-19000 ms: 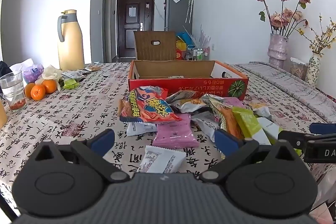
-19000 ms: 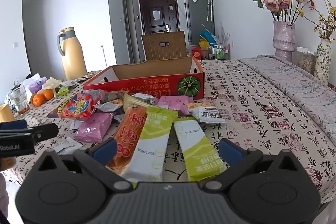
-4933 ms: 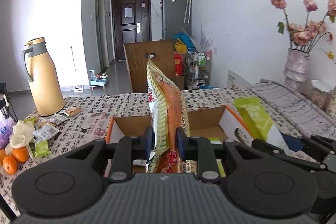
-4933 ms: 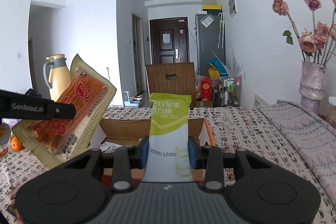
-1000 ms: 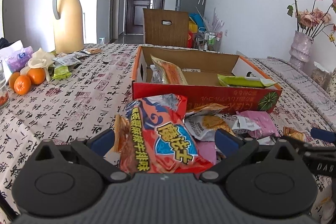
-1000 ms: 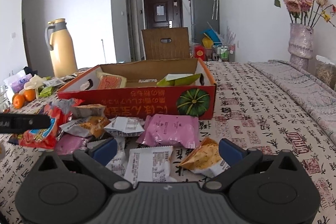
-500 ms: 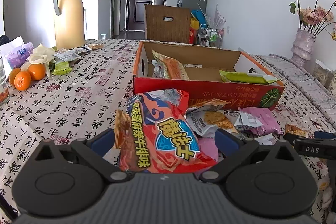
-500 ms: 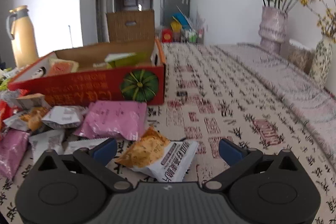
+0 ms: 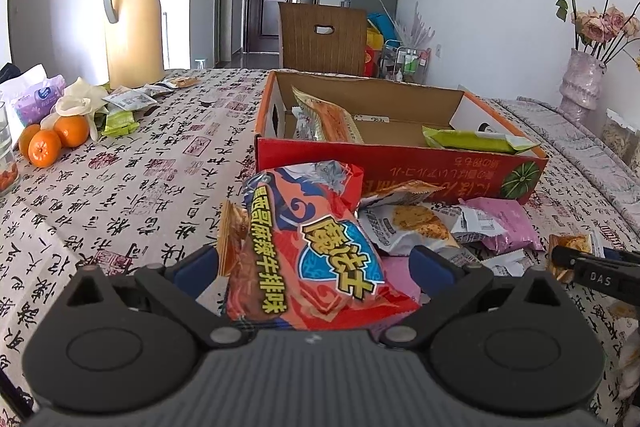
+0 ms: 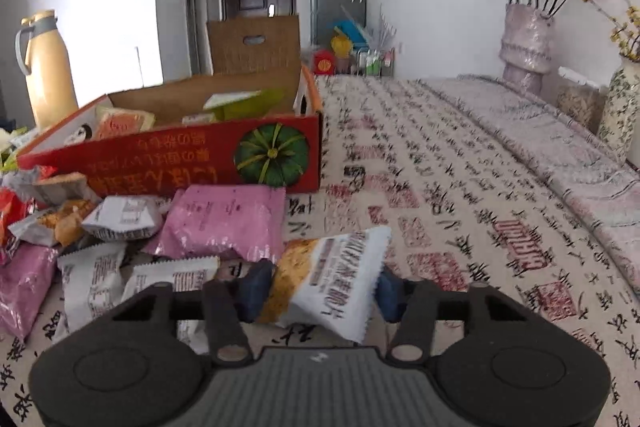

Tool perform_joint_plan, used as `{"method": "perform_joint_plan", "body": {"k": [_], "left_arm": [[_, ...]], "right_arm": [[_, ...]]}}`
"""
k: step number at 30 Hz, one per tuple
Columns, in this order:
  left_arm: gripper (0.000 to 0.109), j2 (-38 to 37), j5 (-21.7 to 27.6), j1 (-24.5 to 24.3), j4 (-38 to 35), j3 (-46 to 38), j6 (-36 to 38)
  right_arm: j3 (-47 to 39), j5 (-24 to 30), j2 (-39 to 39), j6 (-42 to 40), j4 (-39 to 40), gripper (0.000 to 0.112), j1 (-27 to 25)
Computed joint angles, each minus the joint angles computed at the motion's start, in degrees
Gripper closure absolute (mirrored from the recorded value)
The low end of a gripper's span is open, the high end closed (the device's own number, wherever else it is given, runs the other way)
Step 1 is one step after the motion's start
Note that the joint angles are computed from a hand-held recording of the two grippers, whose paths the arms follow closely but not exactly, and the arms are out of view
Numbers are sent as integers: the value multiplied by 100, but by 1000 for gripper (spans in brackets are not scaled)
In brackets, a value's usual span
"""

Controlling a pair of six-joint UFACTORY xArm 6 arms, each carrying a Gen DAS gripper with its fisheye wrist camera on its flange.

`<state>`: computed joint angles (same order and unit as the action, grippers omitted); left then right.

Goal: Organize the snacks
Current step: 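Grasp the white-and-orange cookie packet with the right tool, then grasp the orange-and-blue chip bag with the left tool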

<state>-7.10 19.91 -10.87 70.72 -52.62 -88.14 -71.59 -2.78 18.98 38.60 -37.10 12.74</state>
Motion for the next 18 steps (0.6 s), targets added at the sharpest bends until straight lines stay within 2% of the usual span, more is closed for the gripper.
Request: {"method": "perform_joint_plan", "body": {"k": [2,13,16,18], "left_arm": [[6,29,26,-11,-68,-22,78],[6,296,505,-108,-465,-399,350],[7,424,642,-130,-591,-558,451],[15,507,673,-130,-664,-654,510]], "right_arm": [[20,-30,-15,98,-133,66,-18],[-201,-438,-135,2931,-3011,70,-342],[-222,-459,-139,3157,-3221,70,-361],[-182,-463,-144,2992,-3049,70,-353]]}}
